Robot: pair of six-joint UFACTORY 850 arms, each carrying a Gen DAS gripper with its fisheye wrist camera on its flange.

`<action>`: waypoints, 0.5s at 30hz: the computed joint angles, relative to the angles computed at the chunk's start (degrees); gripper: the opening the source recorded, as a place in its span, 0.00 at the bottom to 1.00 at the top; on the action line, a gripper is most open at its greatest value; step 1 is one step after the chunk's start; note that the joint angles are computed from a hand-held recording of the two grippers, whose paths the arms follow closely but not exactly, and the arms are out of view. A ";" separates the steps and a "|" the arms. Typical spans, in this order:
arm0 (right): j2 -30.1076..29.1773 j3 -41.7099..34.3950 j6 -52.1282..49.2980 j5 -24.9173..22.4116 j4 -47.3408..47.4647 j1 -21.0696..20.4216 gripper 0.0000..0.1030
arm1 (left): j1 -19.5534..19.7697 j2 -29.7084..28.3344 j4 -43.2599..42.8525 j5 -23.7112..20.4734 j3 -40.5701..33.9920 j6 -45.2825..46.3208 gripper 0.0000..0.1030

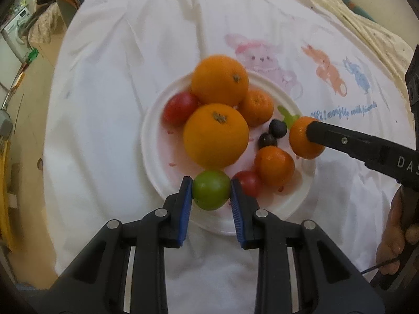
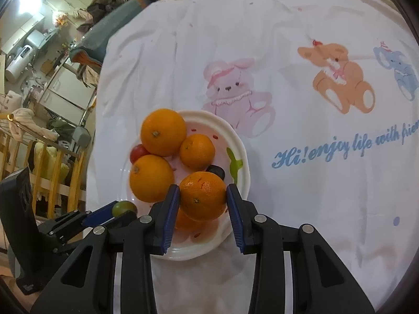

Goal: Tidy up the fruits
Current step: 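Lower the green fruit and the tangerine into the plate with both grippers, then open both grippers to release the fruits into the plate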

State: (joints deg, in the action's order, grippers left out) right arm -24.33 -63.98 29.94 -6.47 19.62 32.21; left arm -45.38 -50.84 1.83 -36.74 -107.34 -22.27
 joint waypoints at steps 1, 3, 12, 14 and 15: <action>-0.27 -0.11 -0.08 -0.05 0.01 0.11 0.38 | -0.09 -0.25 -0.20 -0.38 -0.18 0.09 0.24; -0.33 -0.05 4.60 0.05 -4.87 0.31 0.38 | -0.31 -0.53 0.42 -0.88 -0.36 -0.25 0.24; -0.36 -0.04 12.41 -0.61 -11.77 0.23 0.40 | -0.40 -1.49 1.88 -1.56 -1.44 -2.07 0.26; -0.17 0.18 13.78 -0.73 -12.68 0.21 0.40 | -0.34 -1.76 1.11 -1.92 -1.81 -1.70 0.39; -0.06 0.21 15.35 -0.79 -14.10 0.22 0.40 | -0.27 -1.60 0.49 -1.46 -1.59 -1.45 0.46</action>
State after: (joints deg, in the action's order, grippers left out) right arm -24.39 -63.77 45.29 -7.26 5.52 32.44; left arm -45.64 -52.44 2.32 -38.21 -108.93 -23.71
